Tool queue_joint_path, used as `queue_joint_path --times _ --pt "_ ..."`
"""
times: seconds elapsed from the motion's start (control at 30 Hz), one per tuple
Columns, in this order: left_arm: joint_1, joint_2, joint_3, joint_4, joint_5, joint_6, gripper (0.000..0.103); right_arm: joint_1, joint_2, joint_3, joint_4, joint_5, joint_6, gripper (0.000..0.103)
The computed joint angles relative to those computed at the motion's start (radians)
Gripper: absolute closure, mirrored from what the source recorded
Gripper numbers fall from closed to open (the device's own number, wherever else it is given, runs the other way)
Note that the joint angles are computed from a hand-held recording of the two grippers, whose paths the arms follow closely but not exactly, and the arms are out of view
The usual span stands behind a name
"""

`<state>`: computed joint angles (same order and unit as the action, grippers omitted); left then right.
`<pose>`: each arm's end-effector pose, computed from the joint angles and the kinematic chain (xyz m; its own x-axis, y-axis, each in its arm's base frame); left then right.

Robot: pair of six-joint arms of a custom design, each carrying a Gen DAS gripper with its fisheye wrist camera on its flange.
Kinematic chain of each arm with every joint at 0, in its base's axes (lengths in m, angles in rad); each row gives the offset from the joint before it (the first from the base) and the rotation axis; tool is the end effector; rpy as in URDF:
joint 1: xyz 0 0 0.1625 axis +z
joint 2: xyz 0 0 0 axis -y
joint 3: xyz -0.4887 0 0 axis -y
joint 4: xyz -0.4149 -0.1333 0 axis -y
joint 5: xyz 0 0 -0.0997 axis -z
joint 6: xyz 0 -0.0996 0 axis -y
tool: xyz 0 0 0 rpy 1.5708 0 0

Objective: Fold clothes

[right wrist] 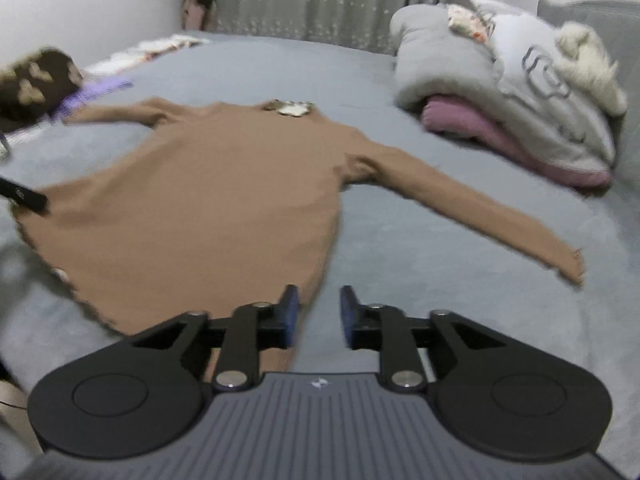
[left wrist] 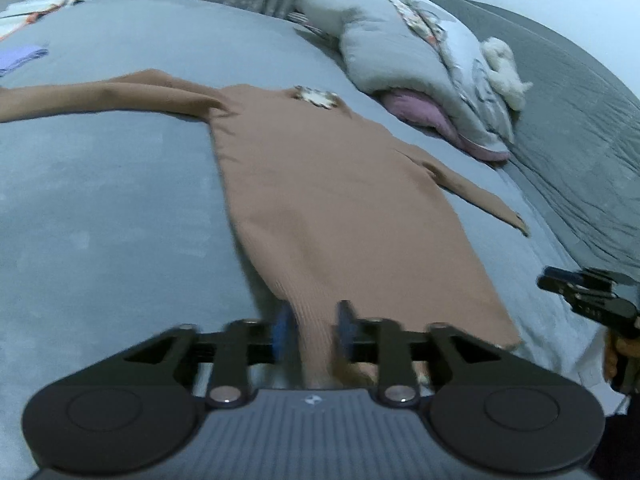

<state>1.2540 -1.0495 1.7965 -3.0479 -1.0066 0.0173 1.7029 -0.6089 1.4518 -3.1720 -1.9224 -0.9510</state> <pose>-0.0340 -0.7026 0.3082 -0.9099 -0.0634 -0.4099 0.2479 0.7092 -0.6600 0.2053 -0.7935 0.1329 -0.4809 -0.5213 0.7050 -0.8385 0.5085 -0.1959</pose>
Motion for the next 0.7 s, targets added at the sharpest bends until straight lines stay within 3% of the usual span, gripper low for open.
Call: queue_joint_path --times 0.07,0.23,0.37,0.5,0.57,0.63,0.7 --pt "0.001 0.010 -0.012 -0.015 0.034 0.003 0.068 0.006 0.016 -0.012 -0.012 -0.018 -0.019 0.070" --pt "0.015 0.032 -0.051 -0.035 0.100 -0.019 0.048 0.019 0.064 -0.060 -0.035 -0.073 -0.053 0.066" --pt "0.043 0.048 -0.115 -0.011 0.131 -0.046 0.036 0.034 0.138 -0.133 -0.112 -0.156 -0.129 0.047" --pt "0.071 0.060 -0.173 -0.049 0.186 -0.071 0.024 0.041 0.208 -0.221 -0.148 -0.217 -0.184 0.040" --pt "0.086 0.077 -0.220 -0.037 0.230 -0.071 0.024 0.041 0.232 -0.263 -0.132 -0.233 -0.181 0.026" --pt "0.099 0.089 -0.254 -0.012 0.244 -0.082 0.024 0.029 0.231 -0.319 -0.015 -0.208 -0.079 0.020" --pt "0.118 0.103 -0.299 0.011 0.242 -0.102 0.024 0.011 0.215 -0.390 0.160 -0.152 0.120 0.019"
